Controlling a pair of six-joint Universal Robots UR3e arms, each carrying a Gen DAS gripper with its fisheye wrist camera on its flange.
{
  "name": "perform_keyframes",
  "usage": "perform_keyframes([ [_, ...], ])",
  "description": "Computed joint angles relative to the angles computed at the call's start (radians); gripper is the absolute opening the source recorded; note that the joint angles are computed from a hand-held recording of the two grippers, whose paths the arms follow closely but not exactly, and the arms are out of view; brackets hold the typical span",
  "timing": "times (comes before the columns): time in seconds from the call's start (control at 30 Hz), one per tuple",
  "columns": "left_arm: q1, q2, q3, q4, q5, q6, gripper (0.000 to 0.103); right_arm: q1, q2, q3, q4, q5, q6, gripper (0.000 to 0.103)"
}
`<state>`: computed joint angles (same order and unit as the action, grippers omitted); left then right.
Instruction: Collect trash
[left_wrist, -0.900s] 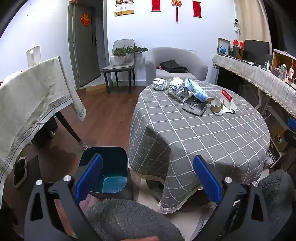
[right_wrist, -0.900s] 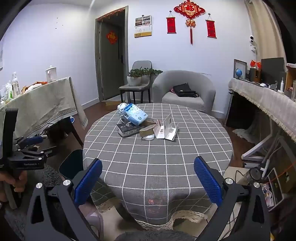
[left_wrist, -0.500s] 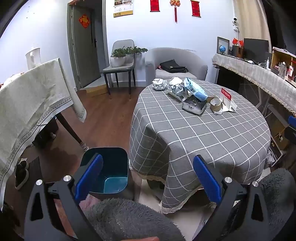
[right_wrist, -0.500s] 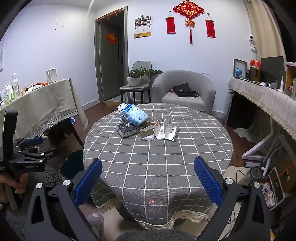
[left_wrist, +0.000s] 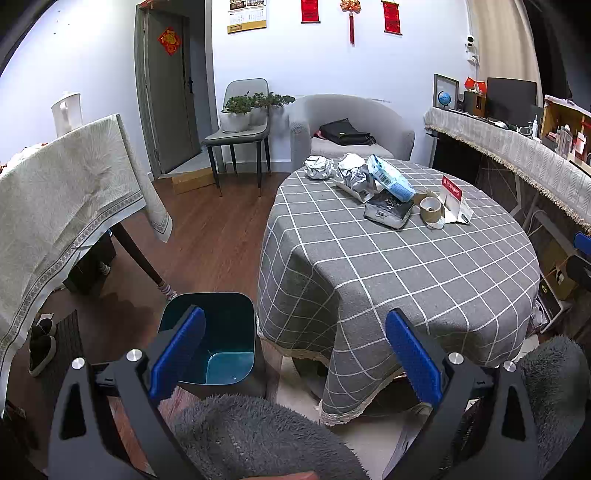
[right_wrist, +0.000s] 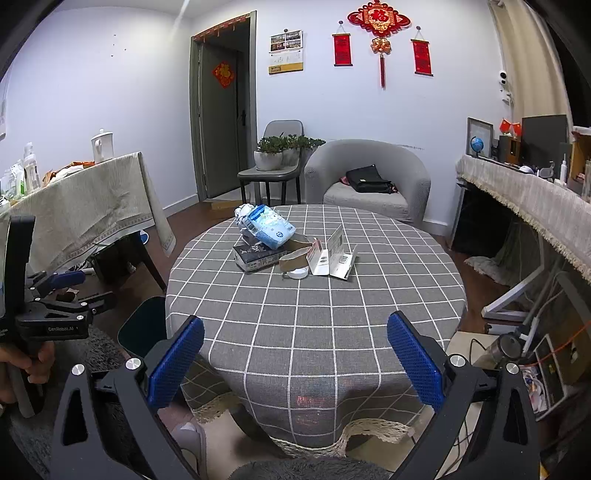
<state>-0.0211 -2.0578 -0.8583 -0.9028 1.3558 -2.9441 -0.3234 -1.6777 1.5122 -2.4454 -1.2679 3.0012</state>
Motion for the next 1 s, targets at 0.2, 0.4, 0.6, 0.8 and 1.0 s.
perform_keyframes([
  [0.2, -0.001, 0.002, -0.005, 0.004, 0.002, 0.002, 0.100, -0.007, -0.012, 0.014, 0.003, 0.003, -0.014, 0.100],
  [0.4, -0.001, 0.001, -0.002, 0.001, 0.002, 0.001, 0.100, 0.021, 0.004, 0.007, -0.003, -0.027, -0.017, 0.100],
  [0.6, -0.002, 0.001, -0.004, 0.003, 0.003, 0.001, 0.100, 0.022, 0.004, 0.007, -0.001, -0.030, -0.018, 0.100],
  [0.8, -0.002, 0.000, -0.004, 0.002, 0.004, 0.002, 0.100, 0.023, 0.005, 0.006, -0.001, -0.031, -0.019, 0.100],
  [1.0, -0.002, 0.002, -0.009, 0.005, 0.004, 0.002, 0.100, 0.027, 0.009, 0.001, 0.001, -0.035, -0.017, 0.100],
])
